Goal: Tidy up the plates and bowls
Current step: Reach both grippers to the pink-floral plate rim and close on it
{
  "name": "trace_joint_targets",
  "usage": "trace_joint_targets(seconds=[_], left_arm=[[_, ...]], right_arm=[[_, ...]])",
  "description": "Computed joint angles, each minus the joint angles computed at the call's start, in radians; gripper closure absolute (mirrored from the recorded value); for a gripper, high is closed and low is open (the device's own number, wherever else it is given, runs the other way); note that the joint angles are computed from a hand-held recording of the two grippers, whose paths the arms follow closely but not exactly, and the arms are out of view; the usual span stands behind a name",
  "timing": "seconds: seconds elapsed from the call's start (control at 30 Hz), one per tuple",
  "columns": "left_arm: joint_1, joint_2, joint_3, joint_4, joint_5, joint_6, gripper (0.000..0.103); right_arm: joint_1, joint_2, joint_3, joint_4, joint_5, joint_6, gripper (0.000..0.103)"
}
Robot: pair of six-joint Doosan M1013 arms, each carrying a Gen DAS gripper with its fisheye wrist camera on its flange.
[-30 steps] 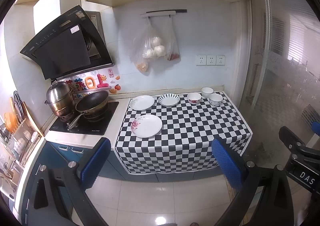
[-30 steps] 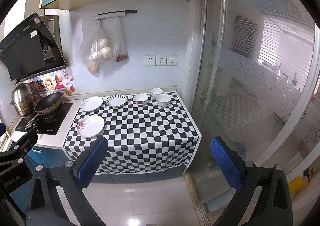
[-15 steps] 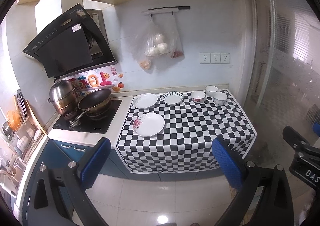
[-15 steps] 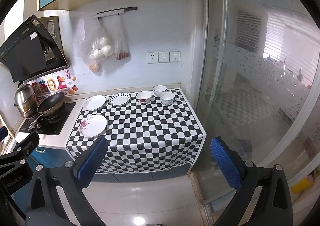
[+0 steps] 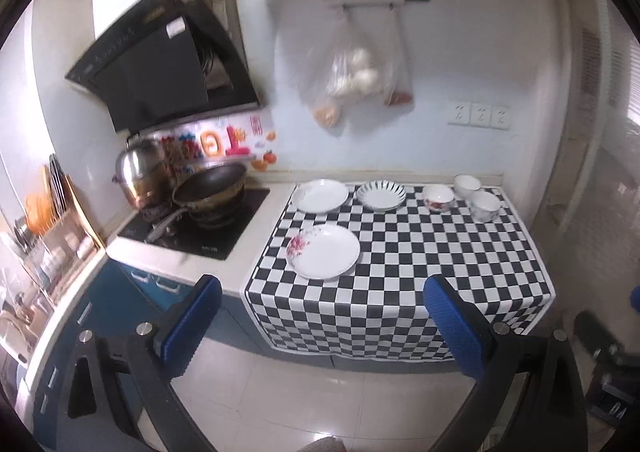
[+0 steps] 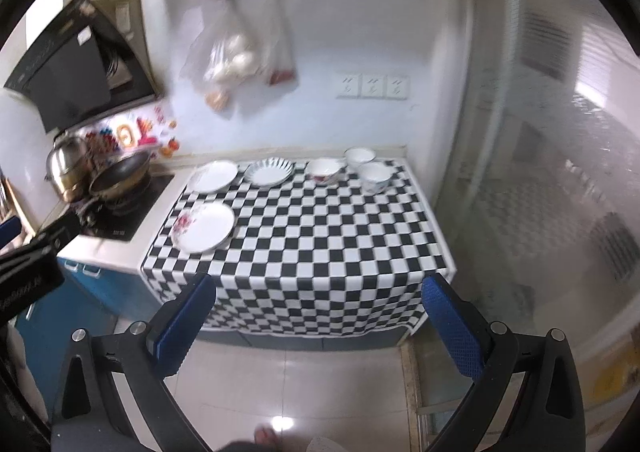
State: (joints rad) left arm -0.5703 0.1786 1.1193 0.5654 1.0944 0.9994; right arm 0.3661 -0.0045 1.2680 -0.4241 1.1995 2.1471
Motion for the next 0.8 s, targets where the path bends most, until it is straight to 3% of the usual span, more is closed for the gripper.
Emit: trace_joint_targets(seconds=[0.2, 0.4, 0.5, 0.6, 0.67, 0.73, 0.8], left_arm=[[0.073, 0.095, -0.068, -0.078, -0.006, 0.072, 0.000], [0.180, 0.255, -0.237, -0.236, 0.044, 0.244, 0.000], [0.239, 0.360, -0.373, -0.342, 0.106, 0.355, 0.000], [0.286, 0.478, -0.526, -0.400, 0.167, 0.453, 0.000], [0.307, 0.549, -0.623, -0.421, 0.217, 0.499, 0.000], [0.328, 0.655, -0.785, -0.435, 0.316, 0.542, 0.000], [0.343, 0.780, -0.991, -0.434, 0.430, 0.573, 0.000]], right_arm=[[-0.038, 0.121, -0.062, 0.160, -0.036, -0.092, 0.000], [-0.058, 0.319, -0.219, 0.244, -0.029, -0.116, 0.000], [-0.105, 0.420, -0.314, 0.440, -0.032, -0.124, 0.000], [-0.133, 0.553, -0.455, 0.550, 0.030, -0.078, 0.000], [-0.137, 0.652, -0.577, 0.556, 0.083, -0.045, 0.000], [-0.137, 0.722, -0.671, 0.544, 0.133, -0.038, 0.000], [-0.135, 0.827, -0.824, 0.513, 0.234, -0.033, 0.000]])
